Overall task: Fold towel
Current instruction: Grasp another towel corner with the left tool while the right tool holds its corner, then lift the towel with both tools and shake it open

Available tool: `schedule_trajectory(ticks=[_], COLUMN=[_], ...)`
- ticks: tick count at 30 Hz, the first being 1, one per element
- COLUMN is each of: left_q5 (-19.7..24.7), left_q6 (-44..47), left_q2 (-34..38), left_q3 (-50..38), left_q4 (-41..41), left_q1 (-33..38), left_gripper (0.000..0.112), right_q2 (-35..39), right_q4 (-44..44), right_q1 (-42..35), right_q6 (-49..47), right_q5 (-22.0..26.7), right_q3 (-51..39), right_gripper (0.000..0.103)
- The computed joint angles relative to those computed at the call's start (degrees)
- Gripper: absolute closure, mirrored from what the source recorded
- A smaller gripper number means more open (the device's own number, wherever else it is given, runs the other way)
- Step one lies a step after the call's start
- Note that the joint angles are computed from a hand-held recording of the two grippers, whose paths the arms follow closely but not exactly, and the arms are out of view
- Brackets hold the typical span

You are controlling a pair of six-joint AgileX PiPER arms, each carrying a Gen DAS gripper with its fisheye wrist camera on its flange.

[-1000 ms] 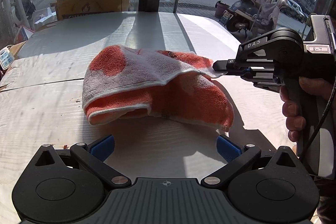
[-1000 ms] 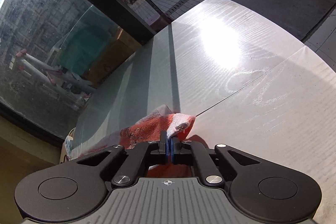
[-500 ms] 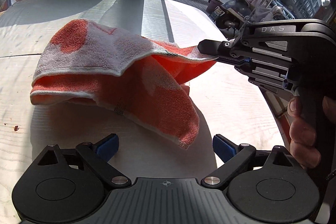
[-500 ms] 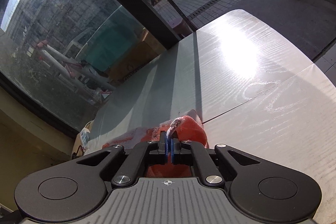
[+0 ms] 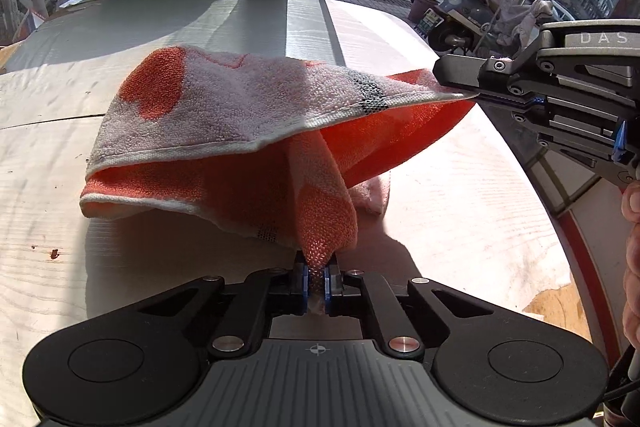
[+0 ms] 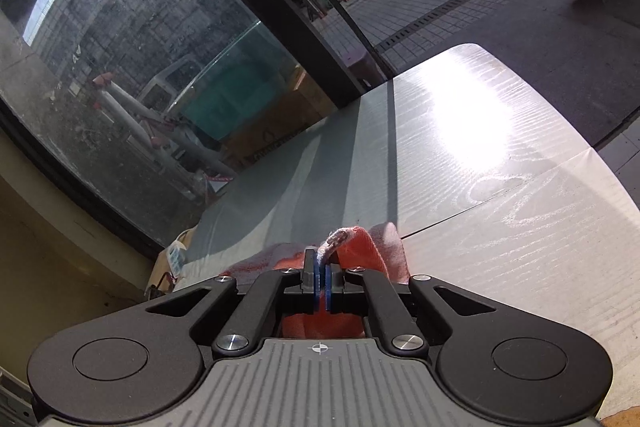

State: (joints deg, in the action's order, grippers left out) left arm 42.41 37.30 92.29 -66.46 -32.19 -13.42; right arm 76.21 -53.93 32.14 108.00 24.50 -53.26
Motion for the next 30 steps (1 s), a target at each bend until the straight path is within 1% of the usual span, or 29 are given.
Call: schedule_trajectory(ticks=[3,4,5,7,8,9,12,13,14,16,17,18,19,20,23,26,27,29,30], left_q5=[-2.01,-2.55,-2.9,-3.93,-4.33,-3.8,-2.38,-1.25,1.51,9.44,13.09,15.81,16.95,16.68,14.62,11.91,9.33,0.15,-3.88], left_q6=[0.11,0.19,0.95,2.84,3.39,3.87,5.52,6.55,8.43,12.7,15.18,17.74,19.95,21.91,26.03,26.77,26.59,27.34,29.31], left_q2=[-1.19,-1.39,-1.58,-2.24,-2.68,-3.07,-4.98,-5.6,-5.74,-5.13,-5.06,-5.35,-6.03,-7.06,-9.56,-9.19,-9.05,-9.26,-9.27], left_q3=[-0.33,-0.85,-1.39,-2.82,-3.49,-4.56,-6.64,-7.3,-8.47,-11.37,-11.81,-11.41,-10.23,-8.36,-3.0,-0.11,1.02,4.4,5.98], left_q4=[2.63,3.03,2.64,1.2,0.98,0.54,-1.6,-3.03,-5.41,-10.19,-11.94,-13.16,-13.55,-13.3,-11.65,-10.03,-9.39,-8.58,-9.71], left_q1=[2.75,4.17,5.69,8.38,9.1,9.89,11.96,13.01,14.52,17.71,18.71,19.24,19.18,18.6,16.51,15.1,14.25,11.33,10.26], left_gripper=[0.106,0.106,0.105,0.105,0.105,0.105,0.105,0.105,0.104,0.103,0.1,0.097,0.088,0.083,0.08,0.078,0.078,0.078,0.078], right_q2=[-0.17,-0.32,-0.55,-1.24,-0.71,-0.16,0.25,0.12,-0.39,-0.78,-0.58,-0.49,-0.38,-0.41,-0.37,-0.99,-1.44,-2.28,-2.65], right_q4=[-1.51,-1.73,-0.94,6.13,7.82,8.94,5.05,3.95,1.4,-4.83,-7.96,-9.72,-11.31,-11.82,-13.57,-15.3,-15.63,-16.29,-16.61], right_q1=[0.53,0.33,-0.45,-3.44,-3.36,-3.13,0.59,1.28,2.71,6.27,8.12,9.28,10.39,10.88,12.95,16.28,17.44,19.82,20.97], right_q6=[-1.07,-1.59,-3.43,-10.9,-13.52,-15.58,-14.98,-14.65,-13.32,-10.3,-9.07,-8.52,-8.14,-8.16,-8.82,-10.34,-10.95,-12.21,-12.83], right_q5=[5.17,5.79,5.5,0.52,0.42,0.43,3.85,4.39,5.63,9.86,12.71,14.72,16.63,17.48,20.77,24.16,24.87,26.36,27.07], right_q3=[-1.6,-1.97,-2.58,-3.31,-4.77,-6.19,-10.02,-10.62,-11.25,-12.94,-14.08,-15.02,-15.96,-16.56,-18.53,-19.6,-19.65,-19.83,-19.93], right_gripper=[0.1,0.1,0.1,0.1,0.1,0.1,0.1,0.1,0.1,0.1,0.1,0.1,0.1,0.1,0.1,0.1,0.1,0.1,0.1])
